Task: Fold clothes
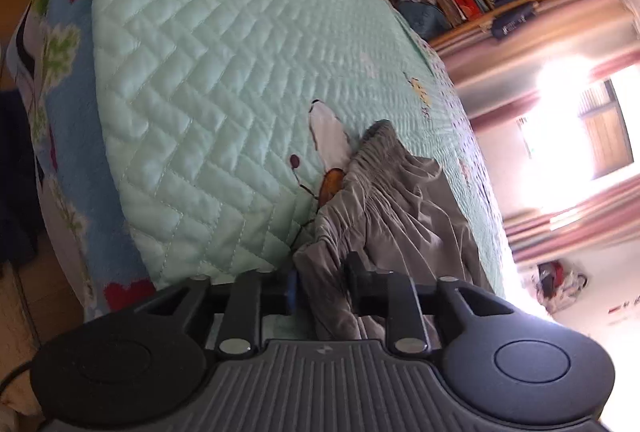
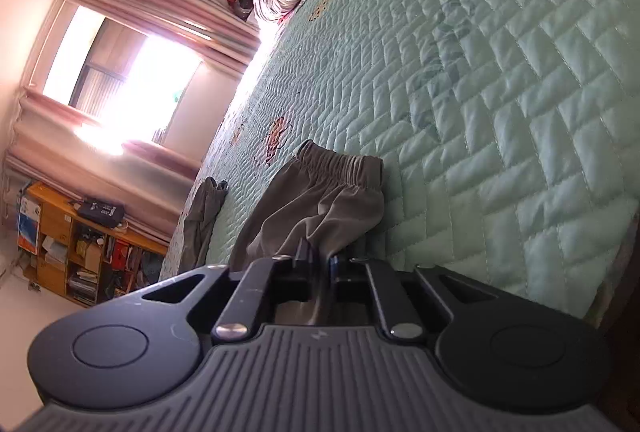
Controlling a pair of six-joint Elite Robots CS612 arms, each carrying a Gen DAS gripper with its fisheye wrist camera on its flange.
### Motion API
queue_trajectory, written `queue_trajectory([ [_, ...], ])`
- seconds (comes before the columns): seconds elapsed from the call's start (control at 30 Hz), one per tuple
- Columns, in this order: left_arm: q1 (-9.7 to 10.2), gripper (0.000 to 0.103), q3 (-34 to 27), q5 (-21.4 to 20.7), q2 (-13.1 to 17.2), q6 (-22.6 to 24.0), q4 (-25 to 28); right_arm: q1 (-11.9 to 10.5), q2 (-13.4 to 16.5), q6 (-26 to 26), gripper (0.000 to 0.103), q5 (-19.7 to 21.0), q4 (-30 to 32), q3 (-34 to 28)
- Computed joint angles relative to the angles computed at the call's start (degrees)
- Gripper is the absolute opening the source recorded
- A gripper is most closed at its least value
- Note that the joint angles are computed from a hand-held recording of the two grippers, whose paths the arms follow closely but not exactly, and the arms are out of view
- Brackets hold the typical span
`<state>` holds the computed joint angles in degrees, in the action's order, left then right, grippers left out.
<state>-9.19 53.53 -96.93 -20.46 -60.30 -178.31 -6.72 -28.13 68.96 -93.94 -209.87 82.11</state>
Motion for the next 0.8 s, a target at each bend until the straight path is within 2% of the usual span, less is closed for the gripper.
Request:
queue_trajectory([
  [0.03,0.05,0.044,0.7,0.0,-0.5,1.2,0.0,0.0,-0.2,0.9,0.051,-0.1,0.1,0.2],
  [0.07,0.05,0.058,1.7,0.6,-1.2,2.2,-0.7,0.2,-0.5,0.8,0.064,-1.2,-0.2,0.8],
  [0.1,0.06,0.070,2.7,1.3,-1.9,3.2,-1.3,0.3,-0.9,0.7,0.064,-2.2,-0.5,1.4],
  [0.17,0.06,0.077,4.8,2.7,-3.3,5.0,-2.2,0.7,-2.2,0.8,0.064,-5.3,0.7,3.0],
  [0.23,0.04,0.078,6.9,4.3,-4.7,6.6,-2.8,1.5,-4.2,2.0,0.064,-11.7,4.2,4.9],
  [0.3,-0.27,0.078,9.0,7.2,-6.0,7.3,-4.3,2.1,-5.0,1.6,0.065,-16.3,2.8,6.0],
  [0.33,-0.47,0.078,10.1,8.7,-6.6,7.7,-5.5,2.4,-5.2,0.4,0.065,-17.9,1.2,6.3],
  [0.43,-1.35,0.078,10.4,10.7,-6.9,10.6,-9.5,3.3,-5.1,-7.8,0.065,-18.7,-3.5,4.8],
  [0.5,-2.21,0.079,9.7,11.7,-6.7,13.0,-11.5,3.2,-4.5,-11.0,0.065,-13.8,-5.4,2.5],
  [0.57,-3.36,0.083,8.0,12.9,-5.9,16.3,-12.5,2.6,-3.6,-12.7,0.067,-6.6,-6.1,-0.3],
  [0.63,-4.23,0.084,5.9,12.8,-4.8,19.1,-12.1,2.3,-2.1,-13.7,0.071,-1.2,-3.1,-4.9],
  [0.73,-4.83,0.084,2.5,9.7,-3.1,21.9,-9.4,2.2,0.9,-13.7,0.071,5.7,4.8,-13.3],
  [0.8,-5.60,0.084,1.1,11.1,-2.2,25.0,-8.0,2.4,3.6,-13.8,0.071,8.8,10.2,-20.0],
])
